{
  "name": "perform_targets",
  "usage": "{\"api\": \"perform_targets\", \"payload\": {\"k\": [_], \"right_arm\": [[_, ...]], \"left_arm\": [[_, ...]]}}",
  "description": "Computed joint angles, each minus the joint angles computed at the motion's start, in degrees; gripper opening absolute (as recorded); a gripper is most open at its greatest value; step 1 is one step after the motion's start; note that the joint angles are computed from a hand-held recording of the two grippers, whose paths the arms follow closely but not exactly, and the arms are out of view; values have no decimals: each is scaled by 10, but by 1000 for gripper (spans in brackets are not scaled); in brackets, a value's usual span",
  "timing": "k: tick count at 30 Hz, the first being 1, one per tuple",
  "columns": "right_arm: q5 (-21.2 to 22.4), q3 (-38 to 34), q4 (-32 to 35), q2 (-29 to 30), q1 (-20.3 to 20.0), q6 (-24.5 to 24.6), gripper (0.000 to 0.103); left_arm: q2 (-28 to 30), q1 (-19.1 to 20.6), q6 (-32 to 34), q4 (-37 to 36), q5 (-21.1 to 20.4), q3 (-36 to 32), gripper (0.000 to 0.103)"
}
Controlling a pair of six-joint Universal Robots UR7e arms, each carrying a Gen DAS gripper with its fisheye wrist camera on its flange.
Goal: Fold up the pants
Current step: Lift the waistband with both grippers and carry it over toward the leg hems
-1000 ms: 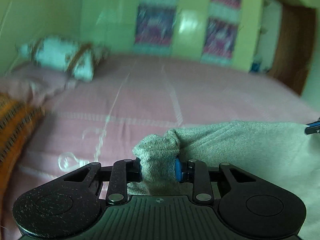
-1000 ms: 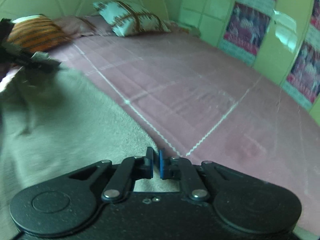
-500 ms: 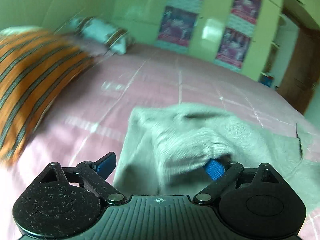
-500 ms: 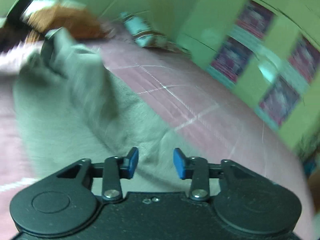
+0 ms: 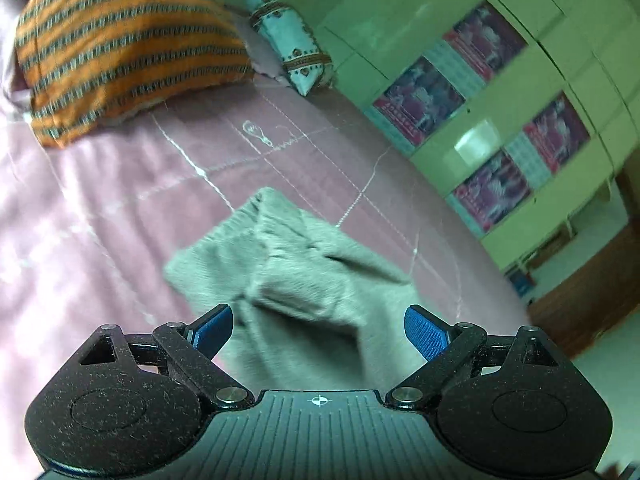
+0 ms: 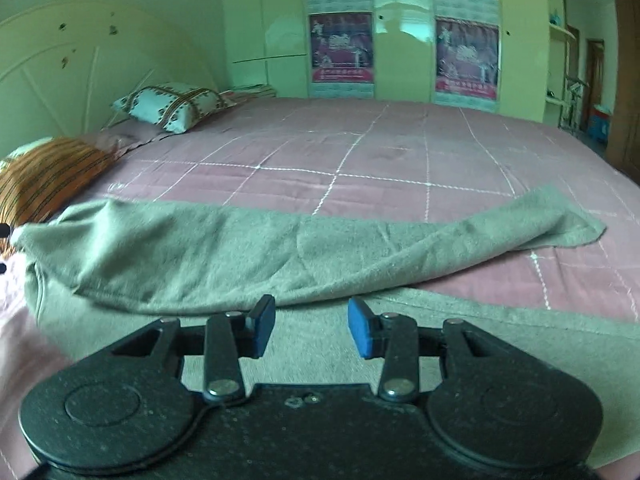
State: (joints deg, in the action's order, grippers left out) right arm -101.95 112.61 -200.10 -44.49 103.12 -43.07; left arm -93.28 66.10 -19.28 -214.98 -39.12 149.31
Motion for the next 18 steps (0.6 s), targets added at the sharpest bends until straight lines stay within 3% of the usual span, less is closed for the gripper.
{"api": "perform_targets", "payload": {"k": [2, 5, 7, 9, 13, 14, 15, 18], "right_arm": [[-4, -4, -5, 8, -3, 23, 33], [8, -28, 29, 17, -14, 101, 33], [23, -53, 61, 26, -26, 166, 33], [27, -87, 93, 41, -36, 228, 35], [30, -167, 197, 69, -50, 355, 34], [25, -186, 222, 76, -53, 389, 28], [30, -194, 229, 79, -56, 407, 0], [59, -216, 252, 78, -60, 406, 0]], "left_arm": [[29, 29, -19, -23, -46, -21, 92], [64, 62, -71, -48, -95, -40, 87], [81, 89, -94, -53, -128, -54, 77], [94, 105, -103, -46, -143, -65, 58], [104, 123, -94, -18, -155, -83, 47], [101, 130, -89, 7, -165, -91, 31], [95, 142, -85, 56, -180, -112, 26], [74, 160, 10, 168, -240, -194, 23]]}}
